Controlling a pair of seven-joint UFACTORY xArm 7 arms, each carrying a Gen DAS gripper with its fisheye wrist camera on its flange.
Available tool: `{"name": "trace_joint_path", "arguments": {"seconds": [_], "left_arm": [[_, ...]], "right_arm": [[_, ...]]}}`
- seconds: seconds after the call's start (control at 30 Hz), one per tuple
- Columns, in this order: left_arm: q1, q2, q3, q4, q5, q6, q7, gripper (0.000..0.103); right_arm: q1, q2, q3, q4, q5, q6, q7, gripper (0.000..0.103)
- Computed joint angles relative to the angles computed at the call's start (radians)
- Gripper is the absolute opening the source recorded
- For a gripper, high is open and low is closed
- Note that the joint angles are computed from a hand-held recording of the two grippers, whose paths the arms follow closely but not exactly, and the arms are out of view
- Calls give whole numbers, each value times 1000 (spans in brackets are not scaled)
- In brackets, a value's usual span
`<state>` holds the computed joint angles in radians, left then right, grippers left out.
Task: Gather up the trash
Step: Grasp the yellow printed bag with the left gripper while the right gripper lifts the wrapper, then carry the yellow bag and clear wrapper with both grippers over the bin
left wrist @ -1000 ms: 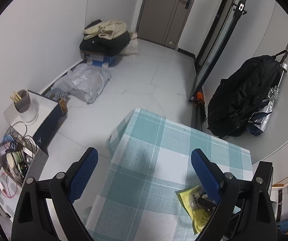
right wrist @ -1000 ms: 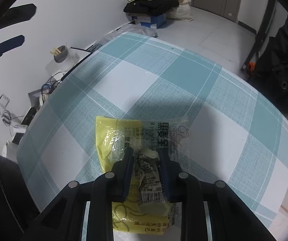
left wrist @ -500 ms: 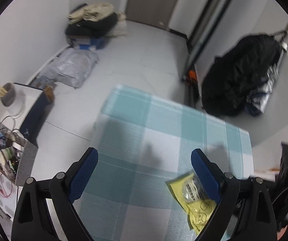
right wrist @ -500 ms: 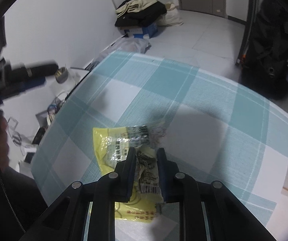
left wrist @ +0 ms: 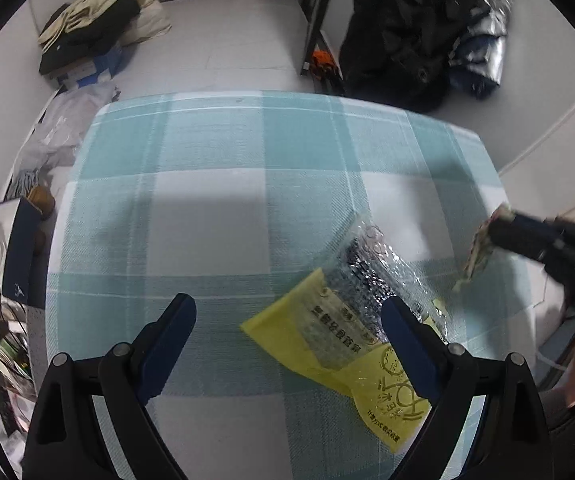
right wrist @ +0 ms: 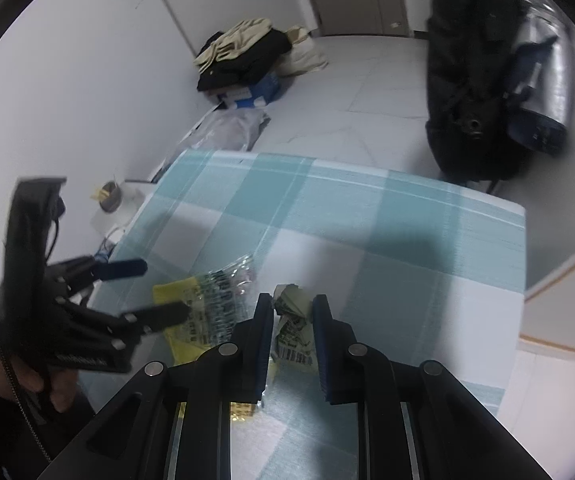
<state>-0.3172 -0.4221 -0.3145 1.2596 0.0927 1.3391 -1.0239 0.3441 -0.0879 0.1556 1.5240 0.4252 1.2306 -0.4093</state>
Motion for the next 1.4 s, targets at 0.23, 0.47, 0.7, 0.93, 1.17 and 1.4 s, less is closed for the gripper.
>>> {"name": "trace_joint_path", "arguments": {"seconds": [0.23, 0.47, 0.7, 0.93, 1.17, 1.4], "left_arm": [[-31, 68, -22, 59, 33, 69, 66, 66], [-61, 94, -35, 92, 90, 86, 100, 31], [-67, 96, -30, 94, 76, 67, 84, 0], [-66, 62, -35, 85, 71, 53, 46, 0], [-44, -14, -60, 92, 93, 43, -11, 0], [-12, -18, -121, 180, 157, 84, -12, 0]], "right_arm": [[-17, -14, -17, -3, 15, 2, -12, 19], [-28, -22, -24, 2, 34, -2, -14, 19], [-38, -31, -31, -1, 39, -10, 1, 19], [-43, -60, -41, -10, 69, -12, 18, 19], [-35, -141, -58, -57, 128, -21, 40, 19], [-19, -212, -66, -56, 133, -20, 72, 18]]}}
